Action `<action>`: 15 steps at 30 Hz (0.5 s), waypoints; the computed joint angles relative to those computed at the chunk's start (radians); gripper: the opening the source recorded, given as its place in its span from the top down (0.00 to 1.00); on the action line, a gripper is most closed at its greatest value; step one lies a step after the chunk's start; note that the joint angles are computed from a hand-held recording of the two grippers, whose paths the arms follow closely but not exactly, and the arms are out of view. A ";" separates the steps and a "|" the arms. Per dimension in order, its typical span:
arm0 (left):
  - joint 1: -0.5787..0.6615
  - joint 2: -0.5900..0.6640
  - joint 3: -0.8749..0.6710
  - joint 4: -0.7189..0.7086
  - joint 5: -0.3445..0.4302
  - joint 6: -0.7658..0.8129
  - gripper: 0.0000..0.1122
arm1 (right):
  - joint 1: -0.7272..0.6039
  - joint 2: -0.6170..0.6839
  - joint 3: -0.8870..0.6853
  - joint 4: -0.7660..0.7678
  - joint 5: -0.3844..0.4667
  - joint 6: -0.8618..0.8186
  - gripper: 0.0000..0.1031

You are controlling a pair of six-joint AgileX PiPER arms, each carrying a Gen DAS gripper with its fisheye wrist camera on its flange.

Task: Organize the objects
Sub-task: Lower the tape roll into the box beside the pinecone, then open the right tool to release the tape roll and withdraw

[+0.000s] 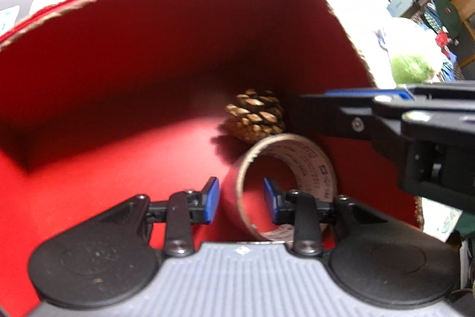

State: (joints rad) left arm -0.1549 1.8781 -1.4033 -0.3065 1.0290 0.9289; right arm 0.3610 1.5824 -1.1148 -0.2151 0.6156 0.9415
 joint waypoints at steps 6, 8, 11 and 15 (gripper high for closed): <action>0.018 -0.042 0.038 0.011 -0.062 -0.013 0.67 | 0.037 0.004 0.016 -0.098 -0.013 0.102 0.80; 0.018 -0.032 -0.003 0.024 -0.056 -0.032 0.66 | 0.049 0.005 0.021 -0.141 -0.016 0.145 0.80; 0.019 -0.048 0.011 0.040 -0.080 -0.044 0.65 | 0.068 0.005 0.031 -0.210 -0.018 0.217 0.80; 0.025 -0.071 0.026 0.046 -0.105 -0.053 0.62 | 0.102 0.010 0.037 -0.304 -0.003 0.307 0.80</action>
